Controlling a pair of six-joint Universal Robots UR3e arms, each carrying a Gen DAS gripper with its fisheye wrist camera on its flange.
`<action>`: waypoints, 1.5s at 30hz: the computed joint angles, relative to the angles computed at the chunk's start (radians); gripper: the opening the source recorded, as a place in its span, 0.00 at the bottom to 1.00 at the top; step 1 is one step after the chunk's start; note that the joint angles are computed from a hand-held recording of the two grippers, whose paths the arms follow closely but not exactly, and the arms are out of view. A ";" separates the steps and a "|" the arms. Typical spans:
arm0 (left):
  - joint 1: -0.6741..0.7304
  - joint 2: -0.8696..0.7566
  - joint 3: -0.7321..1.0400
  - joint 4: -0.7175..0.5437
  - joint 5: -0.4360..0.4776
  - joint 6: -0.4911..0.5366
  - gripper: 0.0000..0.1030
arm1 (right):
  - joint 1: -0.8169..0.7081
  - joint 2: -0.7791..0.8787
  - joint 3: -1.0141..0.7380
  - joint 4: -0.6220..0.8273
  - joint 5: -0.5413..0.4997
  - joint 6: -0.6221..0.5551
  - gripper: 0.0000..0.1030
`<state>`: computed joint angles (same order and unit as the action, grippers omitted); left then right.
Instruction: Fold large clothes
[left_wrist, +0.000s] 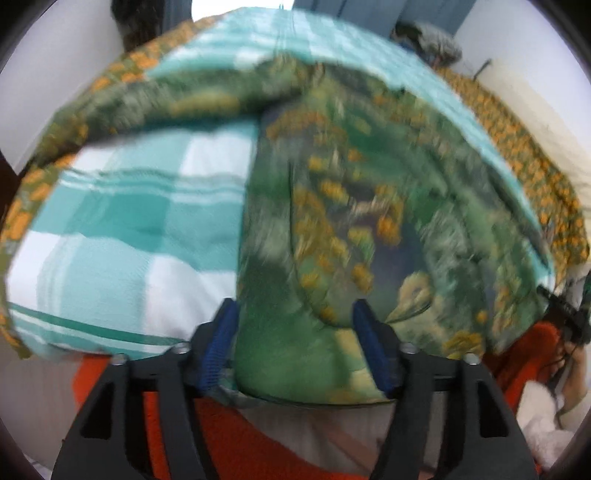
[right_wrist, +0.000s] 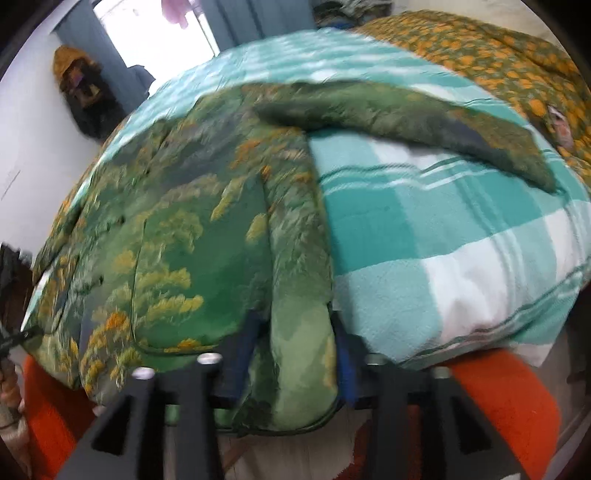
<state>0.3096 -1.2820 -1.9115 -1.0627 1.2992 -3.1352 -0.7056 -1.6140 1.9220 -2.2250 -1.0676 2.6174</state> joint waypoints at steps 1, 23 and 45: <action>0.002 0.020 0.015 0.007 0.002 -0.011 0.78 | -0.013 -0.027 0.020 -0.029 0.003 0.007 0.43; -0.473 -0.618 0.325 0.314 0.306 -0.294 0.97 | 0.363 0.047 0.104 -0.389 -0.175 0.066 0.65; -0.533 -0.657 0.352 0.314 0.402 -0.232 1.00 | 0.390 0.133 0.151 -0.480 -0.230 0.084 0.69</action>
<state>-0.2234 -1.9391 -1.5599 -0.7484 1.7016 -3.3669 -0.3160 -1.4809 2.0729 -2.7049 -1.2977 2.7011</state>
